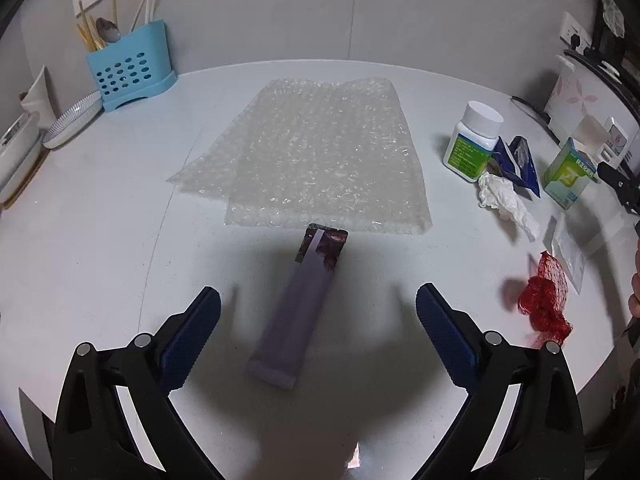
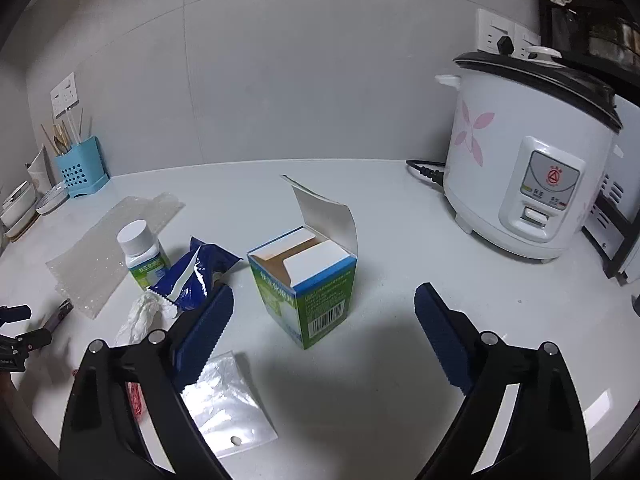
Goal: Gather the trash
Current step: 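Grasp the purple wrapper with the left tool while the right tool grasps the green box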
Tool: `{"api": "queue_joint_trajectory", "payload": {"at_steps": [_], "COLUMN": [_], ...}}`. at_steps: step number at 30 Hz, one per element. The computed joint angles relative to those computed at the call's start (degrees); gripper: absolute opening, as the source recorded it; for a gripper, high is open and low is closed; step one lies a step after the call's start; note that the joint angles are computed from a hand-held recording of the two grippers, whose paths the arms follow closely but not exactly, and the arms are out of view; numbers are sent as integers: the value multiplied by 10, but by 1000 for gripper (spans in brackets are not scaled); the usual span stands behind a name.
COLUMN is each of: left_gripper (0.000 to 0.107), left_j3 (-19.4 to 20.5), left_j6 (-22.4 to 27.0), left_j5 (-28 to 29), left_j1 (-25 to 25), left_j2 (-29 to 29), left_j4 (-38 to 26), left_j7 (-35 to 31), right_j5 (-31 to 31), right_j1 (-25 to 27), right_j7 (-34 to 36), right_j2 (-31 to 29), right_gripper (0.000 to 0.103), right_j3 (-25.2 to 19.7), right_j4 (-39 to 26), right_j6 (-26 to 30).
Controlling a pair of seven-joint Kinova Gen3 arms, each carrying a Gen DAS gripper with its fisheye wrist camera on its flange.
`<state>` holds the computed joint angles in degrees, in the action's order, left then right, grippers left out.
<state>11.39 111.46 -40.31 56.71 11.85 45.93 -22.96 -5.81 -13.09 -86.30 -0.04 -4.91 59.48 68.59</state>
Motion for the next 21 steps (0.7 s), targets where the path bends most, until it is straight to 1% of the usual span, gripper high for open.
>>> {"api": "queue_joint_trajectory", "payload": {"at_steps": [3,7,8,9,11,12,14,15,16,17,21], "left_gripper": [90,83,80,78,70,66,52,48,39,27,19], "left_j3": [-2,-4,-4,-5,-10,-13,-20,-23,-26,-29,-35], "left_j6": [-13,-17,-15,-8,6,13,24,28,32,40,40], "left_j5": [22,40,43,36,32,32,35,36,36,34,37], "left_j1": [-22,-40,-42,-40,-36,-33,-30,-28,-26,-23,-15], "left_j2": [-2,0,3,8,17,21,25,27,29,33,34], "left_j4": [11,14,12,6,-10,-19,-31,-36,-42,-50,-56], "left_j7": [-12,-25,-25,-29,-35,-34,-31,-29,-28,-30,-20], "right_j5": [-6,8,7,9,10,9,10,9,4,0,21], "right_j1": [-1,-12,-13,-15,-18,-20,-22,-22,-21,-21,-30], "right_j7": [9,0,0,1,-1,-2,-4,-2,0,0,-10], "right_j2": [21,41,43,45,50,52,52,52,52,52,46], "right_gripper": [84,76,73,71,62,61,57,56,53,51,48], "right_j3": [0,-5,-5,-6,-7,-7,-8,-8,-7,-7,-10], "right_j4": [-10,-17,-17,-16,-18,-21,-19,-19,-19,-20,-15], "right_j6": [-2,-3,-3,-4,-2,1,-2,-2,-2,-1,-3]}}
